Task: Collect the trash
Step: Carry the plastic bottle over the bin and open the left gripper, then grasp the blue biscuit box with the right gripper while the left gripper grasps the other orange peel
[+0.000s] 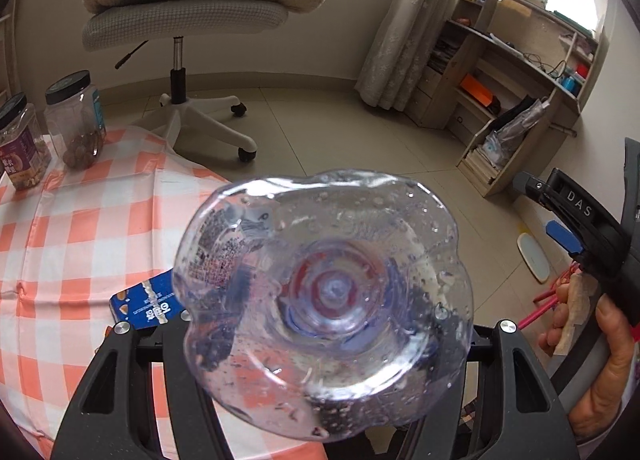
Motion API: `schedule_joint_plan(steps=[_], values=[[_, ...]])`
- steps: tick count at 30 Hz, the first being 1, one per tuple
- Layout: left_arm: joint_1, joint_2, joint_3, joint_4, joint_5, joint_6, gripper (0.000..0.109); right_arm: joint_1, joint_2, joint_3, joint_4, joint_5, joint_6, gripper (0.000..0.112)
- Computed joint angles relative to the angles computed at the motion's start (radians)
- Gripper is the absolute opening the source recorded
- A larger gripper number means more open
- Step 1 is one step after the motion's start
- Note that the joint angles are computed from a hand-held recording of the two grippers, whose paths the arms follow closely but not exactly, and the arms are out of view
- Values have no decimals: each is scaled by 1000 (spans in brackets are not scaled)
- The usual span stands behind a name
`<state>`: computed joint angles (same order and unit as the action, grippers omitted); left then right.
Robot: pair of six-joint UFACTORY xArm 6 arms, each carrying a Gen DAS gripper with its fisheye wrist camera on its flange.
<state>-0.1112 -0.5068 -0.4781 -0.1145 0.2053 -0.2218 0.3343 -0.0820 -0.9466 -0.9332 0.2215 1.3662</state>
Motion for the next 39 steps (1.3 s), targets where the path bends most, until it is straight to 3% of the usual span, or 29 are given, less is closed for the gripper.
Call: schedule_joint_plan(steps=[6,10,22,30,35,39], values=[[-63,97,-67,36,-13,-58,63,-46,-23,24,-38,5,60,96],[-88,147,-108,-48,8,-11,67,-65,-30,37,-20,-10,62,96],[-51,107,-83,448,27,-386,79,-48,-33,31,-64,9,64,96],[-8,7,18,526,89,-419,82,18,11,5,133,13,-203,96],[68,-80,100,489,163,-341,82,78,46,-25,275,16,-377,96],[162,-126,141,425,220,-235,82,134,80,-64,305,39,-454,96]])
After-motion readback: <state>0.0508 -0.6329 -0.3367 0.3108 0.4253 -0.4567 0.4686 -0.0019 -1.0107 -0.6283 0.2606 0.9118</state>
